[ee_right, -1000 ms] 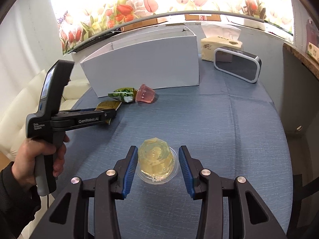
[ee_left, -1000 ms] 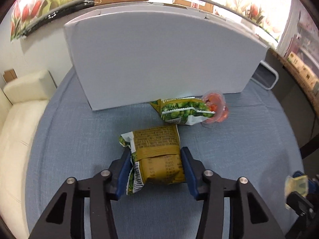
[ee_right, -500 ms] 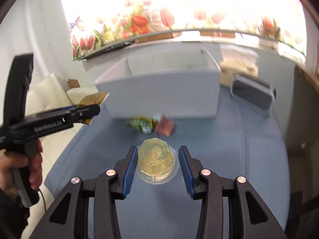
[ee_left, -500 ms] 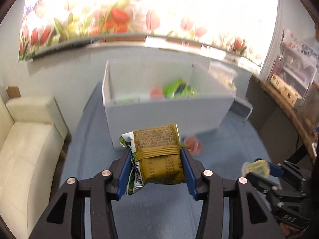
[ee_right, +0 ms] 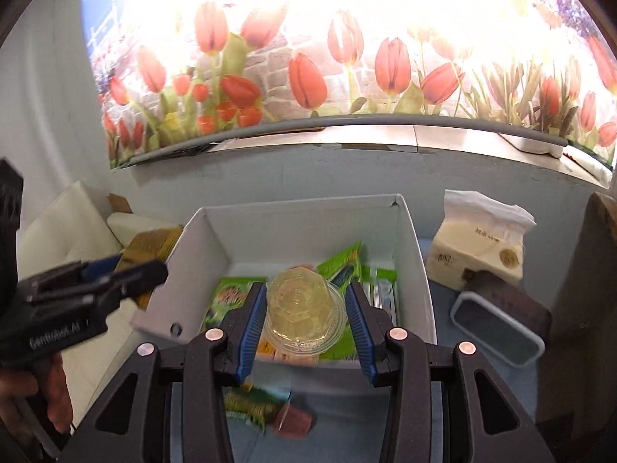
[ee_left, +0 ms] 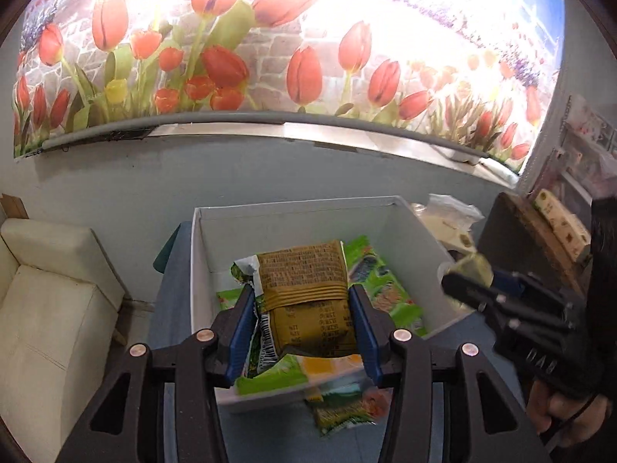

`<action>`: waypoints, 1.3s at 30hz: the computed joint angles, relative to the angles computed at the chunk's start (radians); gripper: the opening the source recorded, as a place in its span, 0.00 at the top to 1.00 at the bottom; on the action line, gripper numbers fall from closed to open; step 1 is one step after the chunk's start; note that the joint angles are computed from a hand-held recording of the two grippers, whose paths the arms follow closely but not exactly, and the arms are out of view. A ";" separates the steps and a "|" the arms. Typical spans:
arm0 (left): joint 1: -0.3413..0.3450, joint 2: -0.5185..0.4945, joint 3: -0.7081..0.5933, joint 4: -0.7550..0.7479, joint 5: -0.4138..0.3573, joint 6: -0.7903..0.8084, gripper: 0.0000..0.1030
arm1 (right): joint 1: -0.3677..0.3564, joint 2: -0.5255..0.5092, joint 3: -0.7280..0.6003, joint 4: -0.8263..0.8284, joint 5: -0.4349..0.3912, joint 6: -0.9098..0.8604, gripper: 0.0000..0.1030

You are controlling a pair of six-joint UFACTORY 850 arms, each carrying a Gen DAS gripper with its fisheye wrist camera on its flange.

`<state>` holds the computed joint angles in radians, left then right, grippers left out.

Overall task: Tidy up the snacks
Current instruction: 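Drop the brown pack into the box with the left gripper while the right gripper releases its cup there, then grasp the last pink square jelly cup with the right gripper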

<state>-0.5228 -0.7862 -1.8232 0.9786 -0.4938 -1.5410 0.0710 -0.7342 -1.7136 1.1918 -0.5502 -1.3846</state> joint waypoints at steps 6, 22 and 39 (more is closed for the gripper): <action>0.032 -0.051 -0.055 -0.082 0.009 0.120 0.44 | 0.027 -0.148 -0.219 -0.225 -0.001 0.277 0.55; 0.055 0.050 0.113 0.003 0.077 -0.103 0.00 | -0.002 -0.140 -0.184 -0.188 0.020 0.317 0.05; -0.120 0.208 0.405 0.457 0.028 -0.574 0.00 | -0.054 0.144 0.417 0.423 0.036 -0.409 0.05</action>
